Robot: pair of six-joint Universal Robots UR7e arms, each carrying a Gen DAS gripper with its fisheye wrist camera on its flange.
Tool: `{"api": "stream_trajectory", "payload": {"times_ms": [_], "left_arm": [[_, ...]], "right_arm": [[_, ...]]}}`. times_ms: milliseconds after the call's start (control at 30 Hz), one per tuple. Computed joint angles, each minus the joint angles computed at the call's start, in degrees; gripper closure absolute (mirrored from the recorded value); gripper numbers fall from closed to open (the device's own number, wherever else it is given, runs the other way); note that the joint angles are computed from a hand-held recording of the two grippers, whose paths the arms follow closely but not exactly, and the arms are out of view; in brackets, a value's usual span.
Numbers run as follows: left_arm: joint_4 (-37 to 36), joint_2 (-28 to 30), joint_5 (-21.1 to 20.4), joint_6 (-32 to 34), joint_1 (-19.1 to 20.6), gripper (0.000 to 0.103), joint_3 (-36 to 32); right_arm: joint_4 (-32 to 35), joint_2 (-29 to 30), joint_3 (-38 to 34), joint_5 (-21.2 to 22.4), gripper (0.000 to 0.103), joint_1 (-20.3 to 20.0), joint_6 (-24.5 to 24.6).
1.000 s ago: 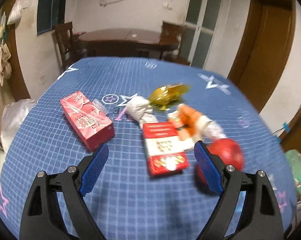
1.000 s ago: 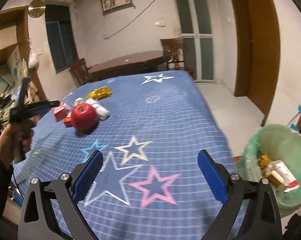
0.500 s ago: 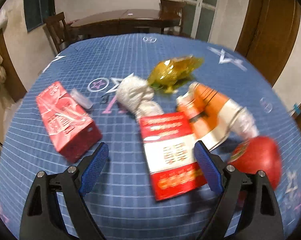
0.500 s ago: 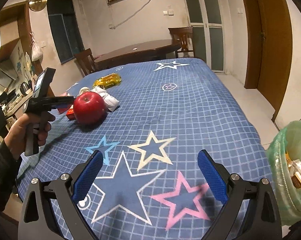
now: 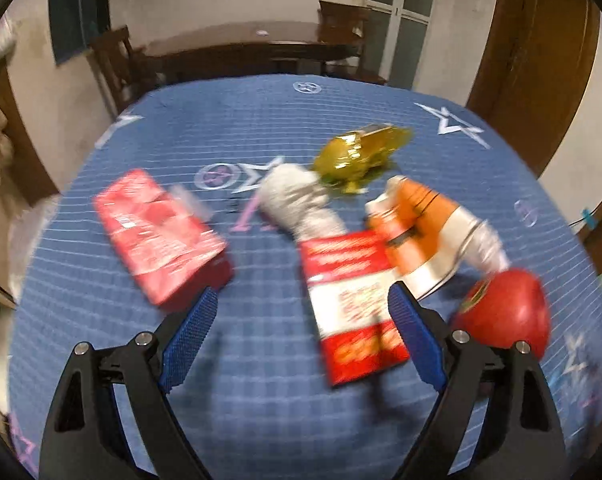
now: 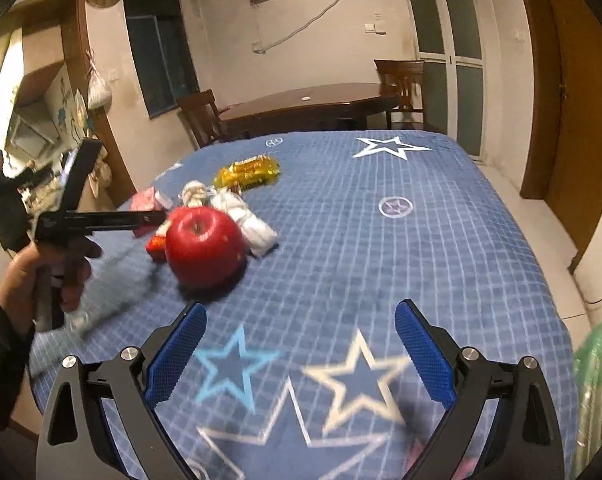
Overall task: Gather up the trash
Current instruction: 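Grasp the red lantern-print box with the left gripper while the right grasps the orange-white wrapper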
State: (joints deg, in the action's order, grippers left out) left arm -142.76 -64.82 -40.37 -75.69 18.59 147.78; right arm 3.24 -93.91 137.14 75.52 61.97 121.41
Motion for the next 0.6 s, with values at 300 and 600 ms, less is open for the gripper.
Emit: {"api": "stream_trajectory", "payload": {"times_ms": [300,600], "left_arm": [[-3.4,4.7,-2.6,8.1,6.1,0.02,-3.9],[3.2,-0.2,-3.6,2.2,3.3,0.022,1.4]], "right_arm": [[-1.3,7.0,-3.3,3.5,0.008,3.8,2.8],[3.7,15.7,-12.7,10.4,0.008,14.6,8.2]]}}
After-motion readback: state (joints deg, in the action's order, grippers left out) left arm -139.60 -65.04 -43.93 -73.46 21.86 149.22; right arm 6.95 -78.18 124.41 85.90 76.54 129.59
